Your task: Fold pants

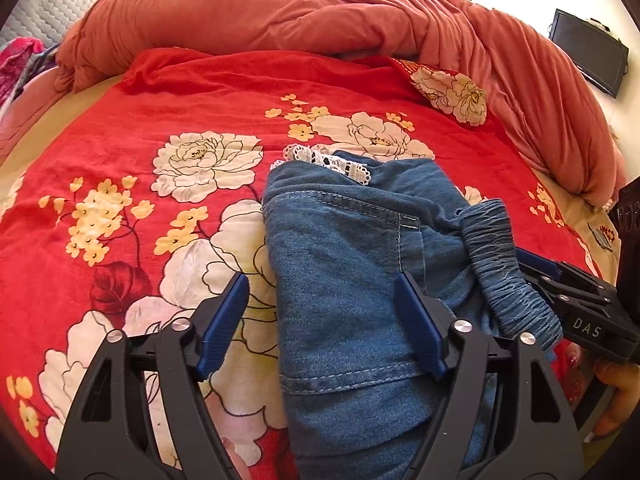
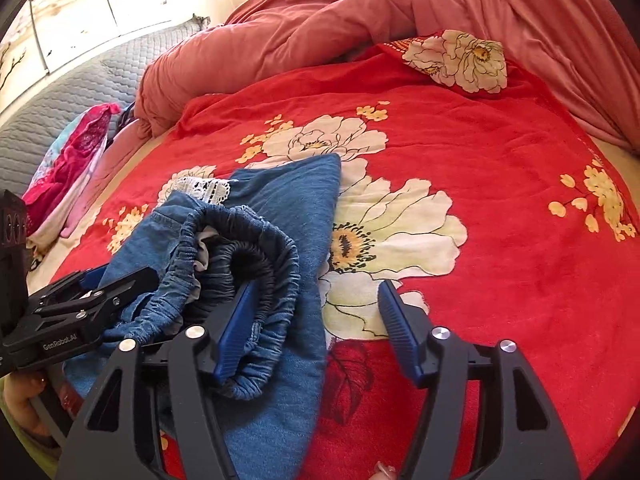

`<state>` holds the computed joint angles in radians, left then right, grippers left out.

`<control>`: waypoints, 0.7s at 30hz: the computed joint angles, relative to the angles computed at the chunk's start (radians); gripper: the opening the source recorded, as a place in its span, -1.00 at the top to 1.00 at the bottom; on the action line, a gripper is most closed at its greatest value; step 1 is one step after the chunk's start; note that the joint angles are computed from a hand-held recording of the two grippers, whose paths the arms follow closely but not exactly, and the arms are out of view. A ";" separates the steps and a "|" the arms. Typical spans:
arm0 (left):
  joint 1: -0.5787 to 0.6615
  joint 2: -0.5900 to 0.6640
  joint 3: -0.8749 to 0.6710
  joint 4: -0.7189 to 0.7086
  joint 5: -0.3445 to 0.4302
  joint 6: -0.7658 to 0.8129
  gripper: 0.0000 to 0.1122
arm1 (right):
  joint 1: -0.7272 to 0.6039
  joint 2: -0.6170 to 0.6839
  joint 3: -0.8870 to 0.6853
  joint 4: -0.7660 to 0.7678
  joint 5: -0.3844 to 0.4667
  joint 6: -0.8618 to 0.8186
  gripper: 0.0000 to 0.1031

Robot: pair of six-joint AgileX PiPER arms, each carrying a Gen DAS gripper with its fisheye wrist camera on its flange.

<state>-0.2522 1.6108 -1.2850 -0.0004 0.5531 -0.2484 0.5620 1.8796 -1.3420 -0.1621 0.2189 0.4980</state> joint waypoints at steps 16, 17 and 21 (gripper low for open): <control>0.026 -0.076 0.023 -0.101 0.004 0.096 -0.65 | 0.027 -0.076 0.083 -0.665 -0.033 0.695 -0.54; 0.027 -0.083 0.026 -0.095 0.004 0.087 -0.66 | 0.027 -0.082 0.089 -0.702 -0.034 0.733 -0.54; 0.033 -0.106 0.034 -0.075 -0.001 0.065 -0.67 | 0.027 -0.111 0.119 -0.825 -0.040 0.863 -0.54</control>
